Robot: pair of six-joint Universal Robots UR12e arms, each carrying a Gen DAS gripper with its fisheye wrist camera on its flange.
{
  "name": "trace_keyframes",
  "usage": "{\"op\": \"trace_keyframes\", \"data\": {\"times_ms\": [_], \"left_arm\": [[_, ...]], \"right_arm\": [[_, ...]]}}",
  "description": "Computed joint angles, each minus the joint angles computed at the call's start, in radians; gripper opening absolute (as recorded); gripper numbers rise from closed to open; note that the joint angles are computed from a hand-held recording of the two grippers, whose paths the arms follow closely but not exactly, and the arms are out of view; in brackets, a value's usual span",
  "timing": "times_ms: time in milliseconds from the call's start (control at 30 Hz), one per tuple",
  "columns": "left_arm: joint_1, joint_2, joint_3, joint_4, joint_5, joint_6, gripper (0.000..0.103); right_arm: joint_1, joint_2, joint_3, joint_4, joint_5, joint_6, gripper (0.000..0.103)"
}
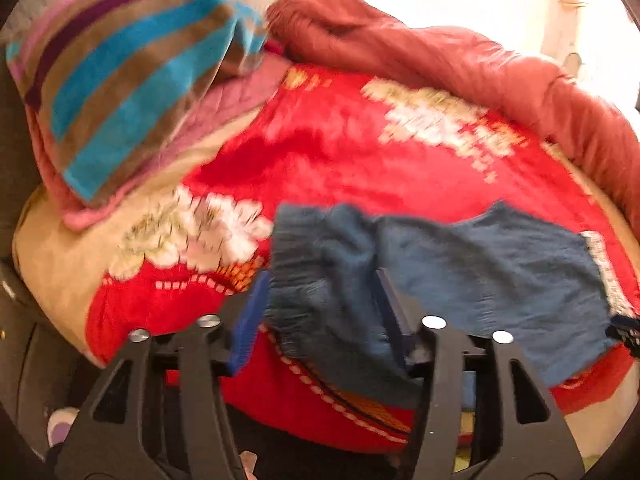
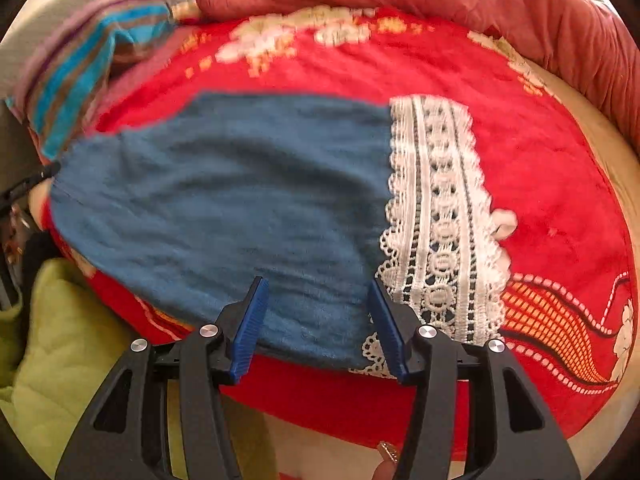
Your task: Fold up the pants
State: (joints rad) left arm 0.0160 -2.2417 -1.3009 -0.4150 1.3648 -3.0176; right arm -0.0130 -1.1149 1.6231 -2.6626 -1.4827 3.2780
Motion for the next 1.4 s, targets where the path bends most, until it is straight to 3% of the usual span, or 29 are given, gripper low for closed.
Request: {"op": "trace_keyframes", "data": {"times_ms": [67,133,267,333,467,600,633,733,867,1000,1100,1400], "left_arm": [[-0.009,0.02,-0.019,0.041,-0.048,0.027,0.065],[-0.018,0.027,-0.017,0.021,-0.135,0.066,0.072],[-0.054,0.006,0.037,-0.163,-0.247,0.187,0.076],[-0.075,-0.013,0.065,-0.243,-0.247,0.239,0.078],[-0.108,-0.053,0.106,-0.375,-0.142,0.31,0.079],[-0.11,-0.047,0.073,-0.342,-0.127,0.32,0.08],[-0.109,-0.048,0.076,-0.345,-0.132,0.318,0.08],[-0.102,-0.044,0.074,-0.34,-0.16,0.304,0.08],[-0.092,-0.033,0.069,-0.296,-0.188,0.277,0.082],[-0.091,-0.037,0.094,-0.278,-0.2,0.254,0.086],[-0.096,-0.055,0.137,-0.296,-0.188,0.243,0.086],[-0.118,-0.18,0.369,-0.428,-0.215,0.194,0.086]], "right_arm": [[-0.002,-0.001,0.001,-0.05,0.018,-0.016,0.051],[-0.001,0.006,-0.01,-0.062,0.035,-0.031,0.051],[0.0,0.032,-0.044,-0.043,0.079,-0.047,0.051],[0.003,0.044,-0.058,-0.026,0.085,-0.055,0.051],[0.005,0.064,-0.074,0.059,0.082,-0.03,0.051],[0.0,0.073,-0.061,0.019,0.109,-0.009,0.054],[-0.002,0.073,-0.062,0.019,0.123,-0.009,0.06],[-0.006,0.061,-0.056,-0.004,0.135,-0.018,0.061],[-0.025,0.039,-0.034,-0.104,0.091,0.009,0.061],[-0.061,0.041,-0.043,-0.129,0.067,0.068,0.061],[-0.084,0.063,-0.083,-0.091,0.044,0.083,0.061],[-0.143,0.162,-0.211,0.031,0.141,0.13,0.061]]}}
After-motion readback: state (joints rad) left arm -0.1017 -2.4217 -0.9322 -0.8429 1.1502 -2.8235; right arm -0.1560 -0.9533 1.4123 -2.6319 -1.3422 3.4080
